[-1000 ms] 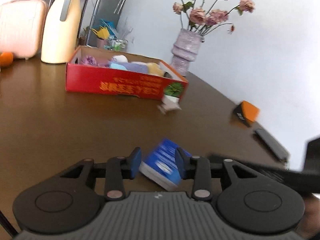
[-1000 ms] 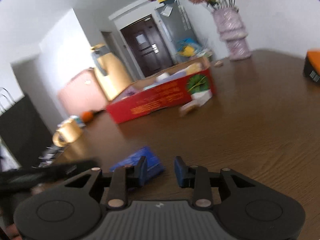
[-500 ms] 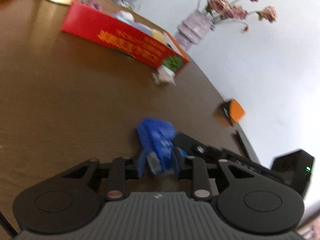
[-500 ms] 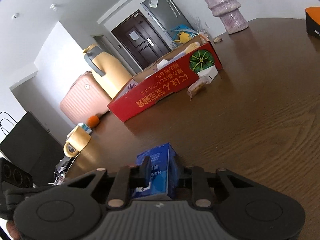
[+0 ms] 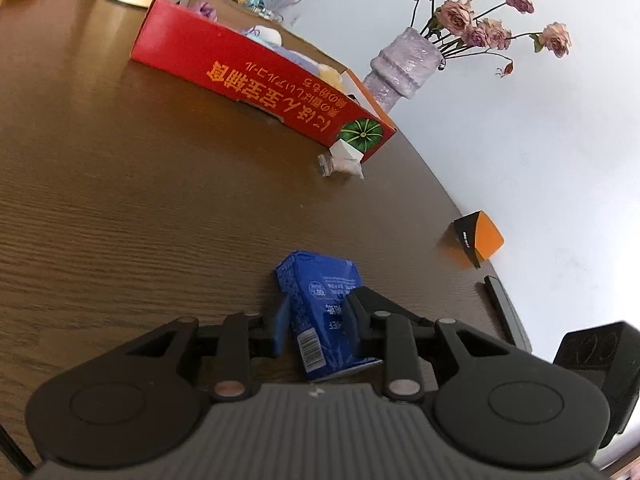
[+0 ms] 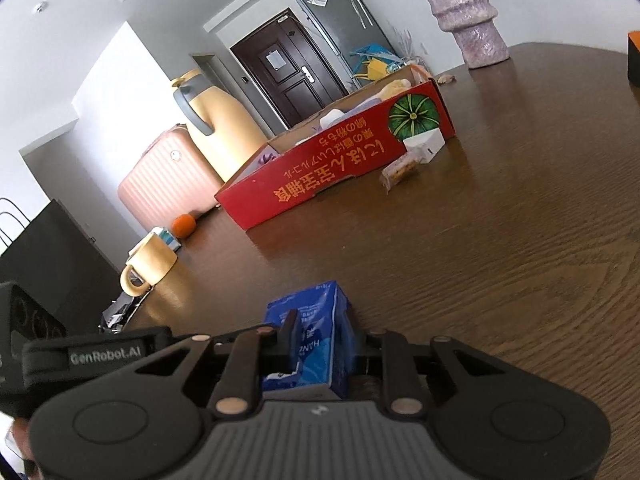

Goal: Organize soft objects
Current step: 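Close both grippers on the blue milk carton and lift it, then carry the milk carton into the box and open both grippers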

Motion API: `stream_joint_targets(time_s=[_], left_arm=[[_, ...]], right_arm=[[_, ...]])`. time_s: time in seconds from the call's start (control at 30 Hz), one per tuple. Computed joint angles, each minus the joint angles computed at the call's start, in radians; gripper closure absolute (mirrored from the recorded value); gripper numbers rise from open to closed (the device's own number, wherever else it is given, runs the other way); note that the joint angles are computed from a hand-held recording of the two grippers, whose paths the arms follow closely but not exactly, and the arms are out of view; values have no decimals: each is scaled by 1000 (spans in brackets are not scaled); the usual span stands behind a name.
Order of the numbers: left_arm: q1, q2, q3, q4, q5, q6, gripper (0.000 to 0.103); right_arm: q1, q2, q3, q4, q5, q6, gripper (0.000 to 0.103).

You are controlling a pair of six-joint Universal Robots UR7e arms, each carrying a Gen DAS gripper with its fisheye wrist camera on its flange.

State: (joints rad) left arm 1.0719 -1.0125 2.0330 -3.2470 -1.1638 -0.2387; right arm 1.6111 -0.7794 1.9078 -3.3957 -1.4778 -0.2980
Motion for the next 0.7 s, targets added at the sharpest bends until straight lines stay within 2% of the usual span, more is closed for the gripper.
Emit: stream_joint_targets(time_s=[0.1,0.27,0.4,0.47,0.57,0.63,0.7], left_arm=[[-18,-8,20,-17,25,5,78],[-45,-23,51,-72,23,20,78],[-54,-13,-5,-46,2,51,78],[-52,11,-84,-13,-17,88,78],[-36,81,-283,80,-68,139,78],[-19,150,-459,184,-90,151,78],[-6,231,-630,281,-81,182,78]], right_arm=[[1,-18,19,5,8,-3,86],[4,-43,69,-73,28,-12,87],[15,-53,44,-94,31,-12,87],[26,-48,-18,-75,33,-21,87],[47,-14,-200,17,32,-44,87],[50,31,-363,132,34,-12,87],[63,97,-543,260,-2,-9,87]])
